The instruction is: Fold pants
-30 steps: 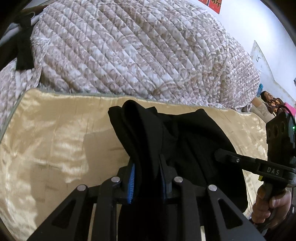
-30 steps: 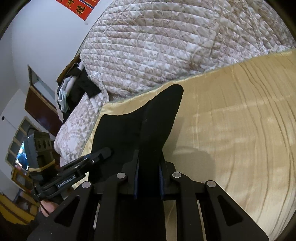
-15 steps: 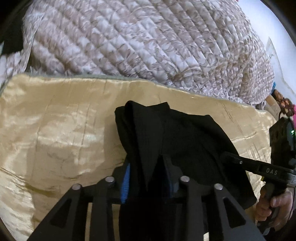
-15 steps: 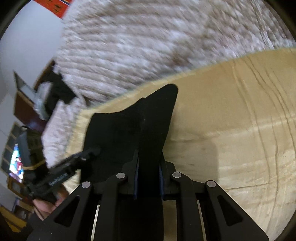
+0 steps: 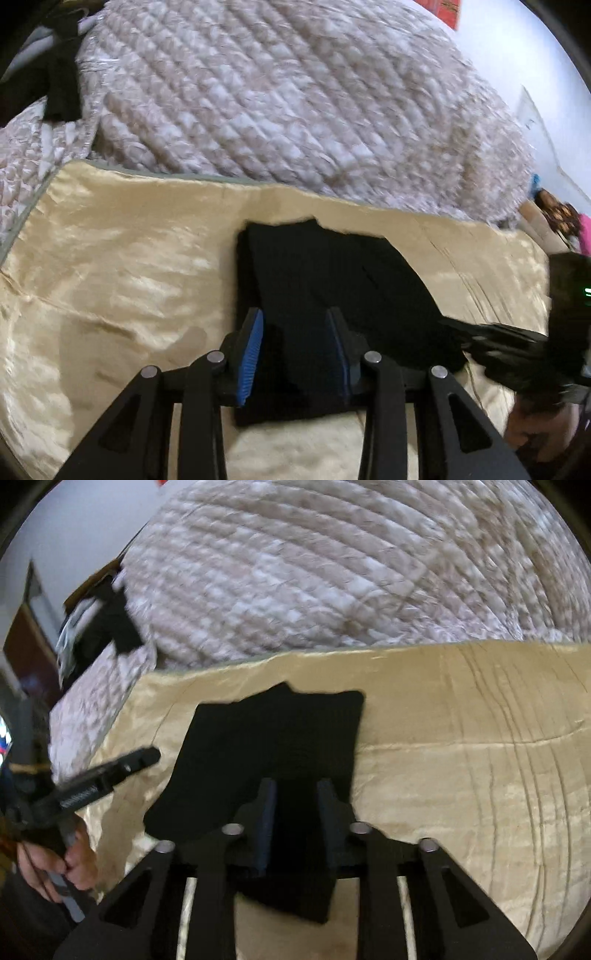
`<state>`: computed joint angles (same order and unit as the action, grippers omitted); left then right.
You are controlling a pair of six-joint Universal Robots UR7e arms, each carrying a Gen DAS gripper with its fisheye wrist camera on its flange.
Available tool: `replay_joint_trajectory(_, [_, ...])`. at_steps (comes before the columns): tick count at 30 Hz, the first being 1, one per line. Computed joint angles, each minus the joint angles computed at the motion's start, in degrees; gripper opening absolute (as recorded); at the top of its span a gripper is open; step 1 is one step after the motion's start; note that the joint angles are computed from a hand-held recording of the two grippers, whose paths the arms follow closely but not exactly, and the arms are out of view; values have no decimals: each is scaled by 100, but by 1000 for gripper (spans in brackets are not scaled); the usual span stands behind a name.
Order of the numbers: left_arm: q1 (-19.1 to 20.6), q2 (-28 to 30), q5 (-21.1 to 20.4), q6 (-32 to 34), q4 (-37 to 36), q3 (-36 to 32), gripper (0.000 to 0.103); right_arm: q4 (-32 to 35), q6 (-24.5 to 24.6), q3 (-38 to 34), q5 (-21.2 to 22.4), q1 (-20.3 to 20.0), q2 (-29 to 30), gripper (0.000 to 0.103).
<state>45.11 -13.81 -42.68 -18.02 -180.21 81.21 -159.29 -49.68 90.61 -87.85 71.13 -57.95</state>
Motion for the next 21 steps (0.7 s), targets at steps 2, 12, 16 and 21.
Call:
replay_joint_trajectory(2, [-33, 72, -9, 37, 165, 4, 37, -91, -144, 124, -236, 10, 38, 14])
replay_joint_trajectory(12, [20, 188, 186, -164, 708, -163, 37, -403, -484, 321, -359, 18, 21, 14])
replay_joint_trajectory(16, [47, 208, 215, -218, 822, -252, 37, -381, -470, 40, -326, 94, 148, 14])
replay_joint_trajectory(21, [59, 221, 268, -284, 929, -319, 37, 508, 54, -960, -539, 120, 682, 13])
